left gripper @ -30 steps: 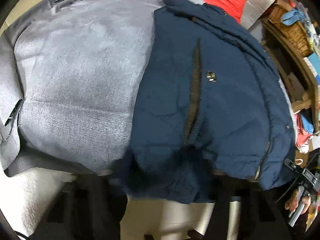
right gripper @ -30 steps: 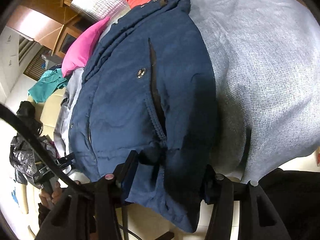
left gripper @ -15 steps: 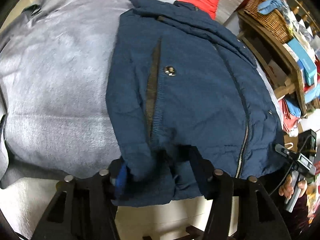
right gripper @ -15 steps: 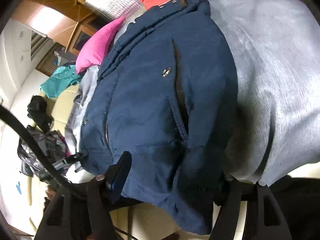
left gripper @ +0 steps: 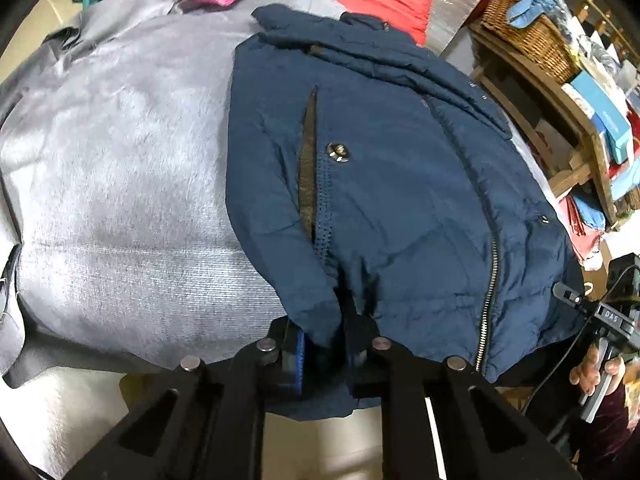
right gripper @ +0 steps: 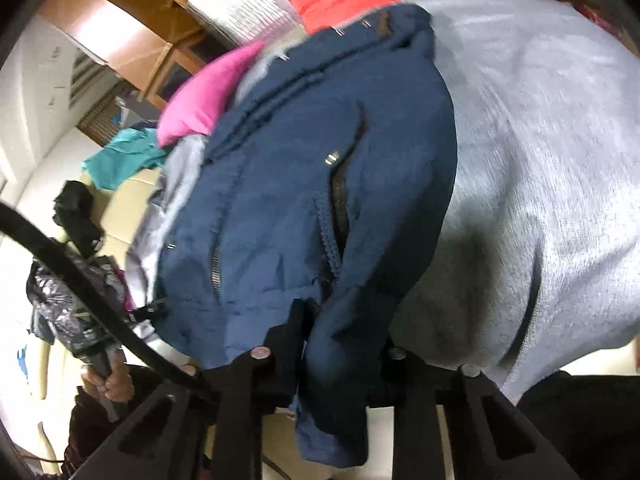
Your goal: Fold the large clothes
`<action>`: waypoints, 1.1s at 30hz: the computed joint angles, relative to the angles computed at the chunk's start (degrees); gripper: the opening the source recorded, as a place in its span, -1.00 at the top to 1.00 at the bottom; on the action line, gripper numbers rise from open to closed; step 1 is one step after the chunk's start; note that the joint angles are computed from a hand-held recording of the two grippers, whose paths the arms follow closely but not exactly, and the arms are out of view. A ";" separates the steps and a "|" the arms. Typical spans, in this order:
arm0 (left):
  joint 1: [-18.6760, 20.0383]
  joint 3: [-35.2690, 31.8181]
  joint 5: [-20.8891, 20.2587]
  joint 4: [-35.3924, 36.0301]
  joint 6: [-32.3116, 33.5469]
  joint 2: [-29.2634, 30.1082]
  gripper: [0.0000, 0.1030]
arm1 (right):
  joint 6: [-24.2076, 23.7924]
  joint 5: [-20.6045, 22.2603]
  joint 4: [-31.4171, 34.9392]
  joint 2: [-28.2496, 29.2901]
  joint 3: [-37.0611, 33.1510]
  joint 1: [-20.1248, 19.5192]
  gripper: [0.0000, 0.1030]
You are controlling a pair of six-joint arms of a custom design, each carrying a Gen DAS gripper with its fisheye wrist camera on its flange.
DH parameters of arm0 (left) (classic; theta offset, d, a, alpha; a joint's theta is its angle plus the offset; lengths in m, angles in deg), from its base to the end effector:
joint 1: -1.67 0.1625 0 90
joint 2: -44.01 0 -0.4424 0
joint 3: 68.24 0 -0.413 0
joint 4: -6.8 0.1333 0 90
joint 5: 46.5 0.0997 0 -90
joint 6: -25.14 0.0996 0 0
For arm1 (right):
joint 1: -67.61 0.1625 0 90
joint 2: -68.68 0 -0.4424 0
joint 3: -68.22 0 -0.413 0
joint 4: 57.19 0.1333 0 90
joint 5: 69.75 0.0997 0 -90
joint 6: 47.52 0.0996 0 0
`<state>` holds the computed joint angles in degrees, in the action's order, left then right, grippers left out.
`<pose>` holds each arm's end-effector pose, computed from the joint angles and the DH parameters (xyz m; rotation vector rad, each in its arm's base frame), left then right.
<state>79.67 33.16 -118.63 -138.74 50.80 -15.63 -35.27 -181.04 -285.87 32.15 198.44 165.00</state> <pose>0.0249 -0.6709 0.2009 0.8506 2.6586 -0.2827 0.1561 -0.4487 0.0185 -0.3218 -2.6666 1.1785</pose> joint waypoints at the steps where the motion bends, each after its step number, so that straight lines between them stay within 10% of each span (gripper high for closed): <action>1: -0.04 0.62 -0.49 -0.68 0.70 -0.59 0.75 | -0.61 0.08 -1.26 0.07 0.25 0.59 0.59; 9: 0.78 -0.32 -5.19 2.92 -0.04 -1.55 0.51 | 0.48 9.57 -1.98 -1.15 2.14 -2.32 0.47; 11: 1.14 -2.93 -3.57 7.71 -3.64 0.27 0.17 | 2.68 10.60 0.70 -1.22 1.32 -3.84 -0.30; 13: 1.01 -3.25 -2.85 8.19 -3.85 0.89 0.16 | 5.57 10.87 3.55 -1.00 0.15 -4.92 -0.60; 15: 0.70 -2.06 -3.24 6.48 -1.94 0.19 0.24 | 4.40 8.50 3.76 -0.25 -0.98 -4.27 -0.32; 17: 0.33 -0.39 -3.61 3.71 0.47 -0.80 0.57 | 3.43 5.60 4.45 -0.61 -0.89 -3.41 0.49; 33: 1.42 0.85 -19.59 4.15 4.26 -8.15 0.77 | -2.93 5.89 -12.35 -7.13 6.46 5.44 0.72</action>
